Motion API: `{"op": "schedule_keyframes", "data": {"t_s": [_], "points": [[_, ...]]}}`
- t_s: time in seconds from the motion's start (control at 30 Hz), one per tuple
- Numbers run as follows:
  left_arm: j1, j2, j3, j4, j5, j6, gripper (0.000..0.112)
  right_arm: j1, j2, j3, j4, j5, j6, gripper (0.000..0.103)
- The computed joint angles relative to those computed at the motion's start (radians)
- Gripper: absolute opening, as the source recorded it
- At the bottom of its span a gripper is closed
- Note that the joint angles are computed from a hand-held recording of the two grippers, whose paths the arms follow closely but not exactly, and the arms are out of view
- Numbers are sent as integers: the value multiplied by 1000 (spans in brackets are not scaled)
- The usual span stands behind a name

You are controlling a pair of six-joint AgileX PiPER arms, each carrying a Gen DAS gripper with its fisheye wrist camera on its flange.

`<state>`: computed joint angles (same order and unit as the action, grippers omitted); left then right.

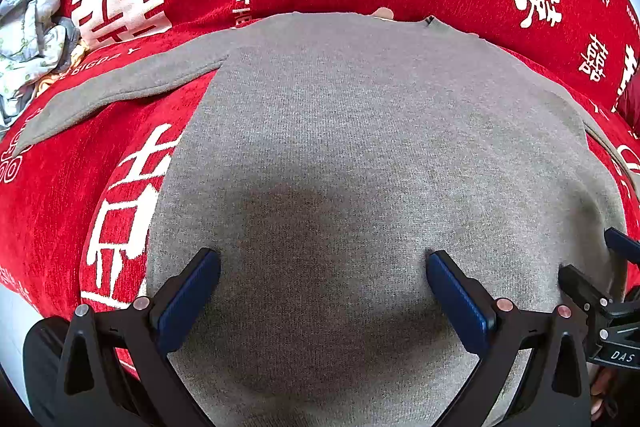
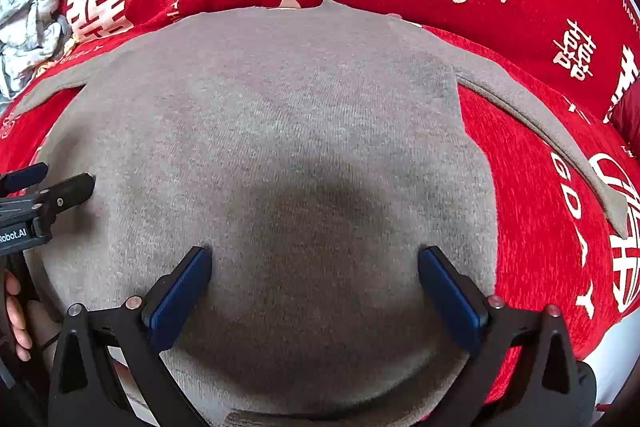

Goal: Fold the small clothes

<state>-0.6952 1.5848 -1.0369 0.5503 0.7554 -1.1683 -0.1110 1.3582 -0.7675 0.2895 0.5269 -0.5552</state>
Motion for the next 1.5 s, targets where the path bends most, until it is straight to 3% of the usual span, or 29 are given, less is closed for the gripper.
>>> {"op": "schedule_keyframes", "data": {"t_s": [0.8,1.1,1.17,1.23,1.3,1.37,1.5], "points": [[-24,-11,37,75,-24,-77,103,6,-13,17,-11,-8,11,103],[4,-12,19,2,-21,16,103,6,-11,16,-8,-16,-13,103],[29,-2,-27,-79,21,109,103,4,-16,3,-6,7,-22,103],[17,1,-73,-49,89,79,103,-28,-31,-28,81,51,-123,103],[-4,-27,-82,31,101,-6,103,-95,-57,-81,204,103,-234,103],[8,-40,-131,17,94,1,103,-187,-48,-174,298,171,-278,103],[58,121,-438,-203,197,304,103,-365,77,-391,342,286,-185,103]]}}
